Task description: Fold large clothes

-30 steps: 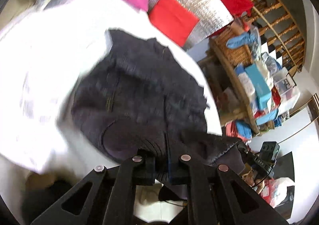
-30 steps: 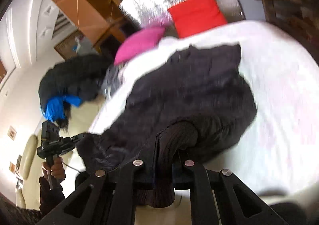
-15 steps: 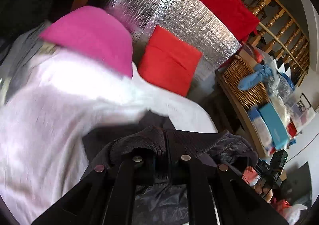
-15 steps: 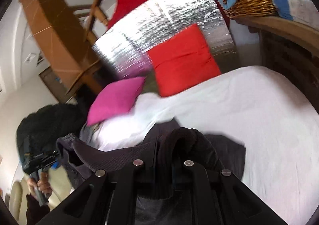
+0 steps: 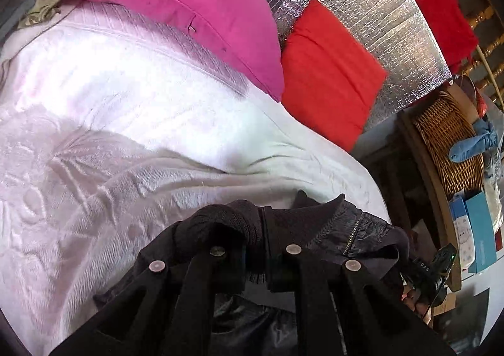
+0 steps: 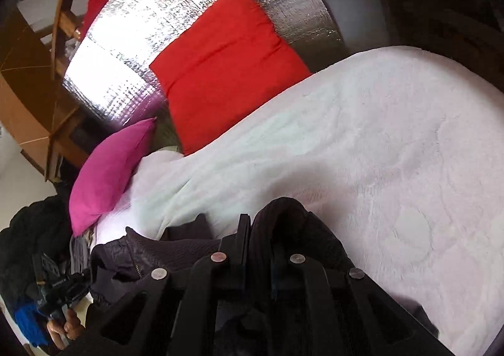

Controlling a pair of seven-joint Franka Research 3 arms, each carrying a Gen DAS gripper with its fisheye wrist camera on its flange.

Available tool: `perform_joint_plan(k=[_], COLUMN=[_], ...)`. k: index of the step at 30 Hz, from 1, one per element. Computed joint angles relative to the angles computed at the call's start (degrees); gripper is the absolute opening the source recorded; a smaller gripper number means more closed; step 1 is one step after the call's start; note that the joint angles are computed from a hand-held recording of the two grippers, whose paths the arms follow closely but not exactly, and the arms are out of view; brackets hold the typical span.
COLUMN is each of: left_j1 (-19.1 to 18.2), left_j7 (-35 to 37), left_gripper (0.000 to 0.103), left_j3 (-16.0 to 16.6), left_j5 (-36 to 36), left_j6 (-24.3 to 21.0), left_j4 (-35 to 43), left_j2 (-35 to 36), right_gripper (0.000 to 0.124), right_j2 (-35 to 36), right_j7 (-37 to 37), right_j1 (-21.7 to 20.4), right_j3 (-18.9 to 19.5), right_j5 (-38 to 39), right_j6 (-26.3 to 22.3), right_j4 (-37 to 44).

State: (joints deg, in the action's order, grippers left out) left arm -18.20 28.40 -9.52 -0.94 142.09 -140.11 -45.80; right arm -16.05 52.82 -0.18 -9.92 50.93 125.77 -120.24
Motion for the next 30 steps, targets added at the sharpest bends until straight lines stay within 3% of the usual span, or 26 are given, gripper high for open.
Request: perform_joint_plan(k=[9, 11, 14, 16, 17, 18, 19, 21, 23, 26, 28, 30], left_j1=[1.7, 1.9, 0.8, -0.2, -0.5, 0.4, 2.0, 4.1, 2.8, 0.1, -1.0, -2.2], left_j7=[-0.3, -0.6, -1.3, -2.9, -3.5, -5.5, -7.6, -10.0, -10.7, -14.3, -19.5, -25.8], left_gripper=[0.009, 0.010, 0.011, 0.021, 0.044, 0.071, 0.078, 0.083, 0.083, 0.084, 0.085, 0.086], left_j3=[-0.8, -1.3, -0.7, 0.0, 0.1, -1.1, -3.1, -6.2, -7.1, -9.4, -13.0, -16.5], left_j5=[2.2, 2.8, 1.4, -1.1, -1.7, -1.4, 0.5, 4.8, 5.9, 5.7, 5.2, 4.7], left_j6=[4.6, 3.4, 1.6, 0.1, -0.2, -0.9, -2.2, -6.3, -12.1, -15.1, -20.7, -23.2], left_j4=[-0.9, -0.7, -0.4, -0.5, -0.6, -0.7, -0.4, 1.2, 3.8, 4.0, 5.1, 4.8], left_j2=[2.9, 4.0, 4.7, 3.5, 2.7, 0.7, -1.2, -4.7, -6.6, -11.2, -14.7, -18.0], right_gripper=[0.009, 0.009, 0.013, 0.031, 0.043, 0.081, 0.091, 0.091, 0.091, 0.091, 0.091, 0.091], right_j2=[2.0, 3.5, 5.7, 5.8, 5.2, 4.4, 3.0, -1.5, -4.3, -8.4, -11.7, -14.0], right_j7=[-0.3, 0.2, 2.6, 3.3, 3.4, 3.4, 3.1, 0.6, 0.7, 0.8, 0.8, 1.5], right_j1=[0.7, 0.4, -0.9, -2.2, -2.9, -3.5, -4.2, -5.5, -6.7, -8.7, -10.5, -12.1], right_j3=[0.7, 0.2, -1.1, -2.0, -2.3, -2.5, -3.0, -5.0, -6.3, -9.2, -10.9, -13.2], right_j5=[0.7, 1.0, 3.3, 5.7, 6.6, 7.4, 8.6, 13.0, 12.3, 9.6, 6.8, 5.0], right_j6=[4.0, 2.1, -4.5, -9.0, -10.5, -11.2, -11.8, -11.6, -12.9, -17.7, -19.8, -23.1], right_j4=[0.3, 1.1, 3.3, 4.1, 4.0, 3.6, 2.8, -0.3, -1.3, -2.7, -4.5, -5.8])
